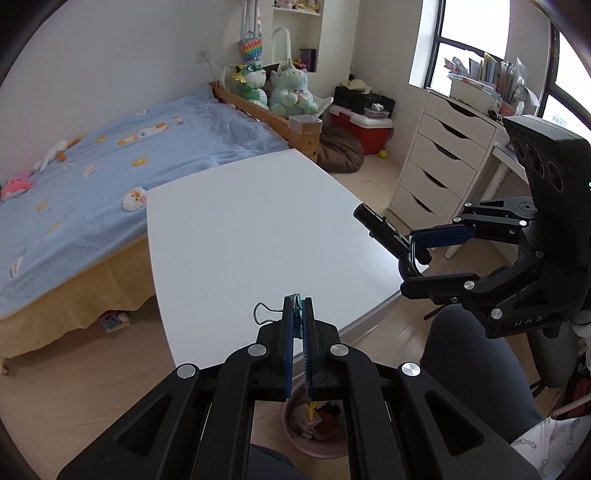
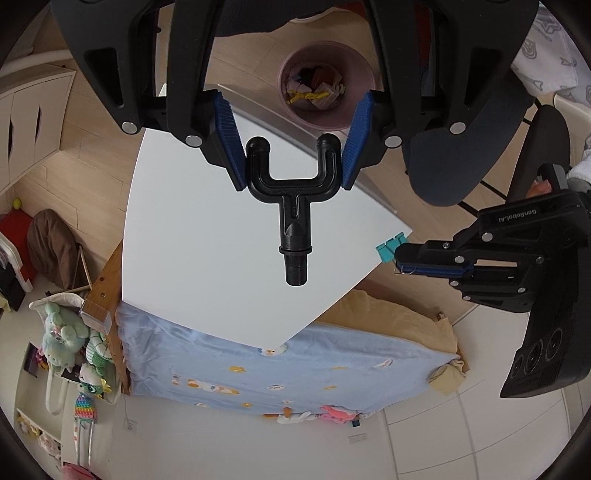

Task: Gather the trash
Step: 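Carry the teal clip with the left tool while the right tool carries the massage tool to the wastebasket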

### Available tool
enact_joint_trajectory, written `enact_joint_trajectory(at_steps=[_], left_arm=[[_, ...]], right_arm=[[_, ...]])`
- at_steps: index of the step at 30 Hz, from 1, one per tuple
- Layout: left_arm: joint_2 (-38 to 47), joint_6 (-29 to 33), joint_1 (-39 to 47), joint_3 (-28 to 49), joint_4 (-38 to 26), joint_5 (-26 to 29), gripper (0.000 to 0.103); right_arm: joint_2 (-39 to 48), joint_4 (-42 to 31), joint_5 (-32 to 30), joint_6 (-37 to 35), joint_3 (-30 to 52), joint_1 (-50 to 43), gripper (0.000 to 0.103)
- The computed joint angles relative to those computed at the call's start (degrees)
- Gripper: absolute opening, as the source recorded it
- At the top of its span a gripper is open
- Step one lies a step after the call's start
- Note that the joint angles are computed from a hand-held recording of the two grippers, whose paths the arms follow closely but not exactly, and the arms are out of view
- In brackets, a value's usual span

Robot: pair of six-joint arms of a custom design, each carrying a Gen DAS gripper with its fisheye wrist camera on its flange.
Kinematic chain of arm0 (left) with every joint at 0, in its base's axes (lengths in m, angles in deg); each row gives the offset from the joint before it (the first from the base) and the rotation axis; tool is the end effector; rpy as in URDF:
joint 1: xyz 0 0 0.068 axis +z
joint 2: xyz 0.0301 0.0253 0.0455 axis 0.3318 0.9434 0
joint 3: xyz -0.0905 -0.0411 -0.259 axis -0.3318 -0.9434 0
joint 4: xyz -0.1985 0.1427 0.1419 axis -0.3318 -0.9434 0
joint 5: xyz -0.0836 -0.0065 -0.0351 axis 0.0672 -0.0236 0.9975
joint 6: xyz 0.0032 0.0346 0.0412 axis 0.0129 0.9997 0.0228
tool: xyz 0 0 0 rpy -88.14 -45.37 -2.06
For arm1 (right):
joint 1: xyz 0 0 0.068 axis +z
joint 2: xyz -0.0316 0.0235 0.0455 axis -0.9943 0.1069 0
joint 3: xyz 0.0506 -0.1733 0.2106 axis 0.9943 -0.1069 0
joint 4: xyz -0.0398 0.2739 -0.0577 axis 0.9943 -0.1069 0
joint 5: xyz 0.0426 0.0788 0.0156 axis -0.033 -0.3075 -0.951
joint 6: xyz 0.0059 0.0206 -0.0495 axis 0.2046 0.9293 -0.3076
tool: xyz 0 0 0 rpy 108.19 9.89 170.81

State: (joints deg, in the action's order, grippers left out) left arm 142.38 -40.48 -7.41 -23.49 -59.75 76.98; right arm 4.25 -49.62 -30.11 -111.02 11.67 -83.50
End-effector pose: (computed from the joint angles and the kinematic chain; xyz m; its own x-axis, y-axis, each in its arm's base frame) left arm 0.2230 -0.1166 0.1986 -0.6785 0.3477 -0.6471 0.5086 0.8580 -0.0723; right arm 0.1952 0.0158 0.2209 -0.6527 -0.4532 -0.6071 -0.6090 0.7906 0.0645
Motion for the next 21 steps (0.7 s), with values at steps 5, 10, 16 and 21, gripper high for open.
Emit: enact_joint_trajectory(at_steps=[5,10,16,21], left_arm=[[-4.2,-0.8,-1.5,-2.9,-0.9,-0.8,0.004],[-8.1,-1.5,-2.7,-5.5,-2.7,-1.3,0.004],[-11.8,-2.0,-2.3,-7.7,-4.5,-0.4,0.004],[-13.2,-1.8,-1.9,-8.3,-5.2,-0.6,0.004]], right_arm=[[-4.9,-4.2,0.7,-2.8,-3.0,0.7,0.051],[-7.8,-7.0,1.9,-4.5,-6.0,2.3,0.051],[-8.1,-7.9,1.7,-5.0,-9.0,4.5,0.051],[-5.9,-6.5,1.0,-5.0,-8.8,4.9,0.066]])
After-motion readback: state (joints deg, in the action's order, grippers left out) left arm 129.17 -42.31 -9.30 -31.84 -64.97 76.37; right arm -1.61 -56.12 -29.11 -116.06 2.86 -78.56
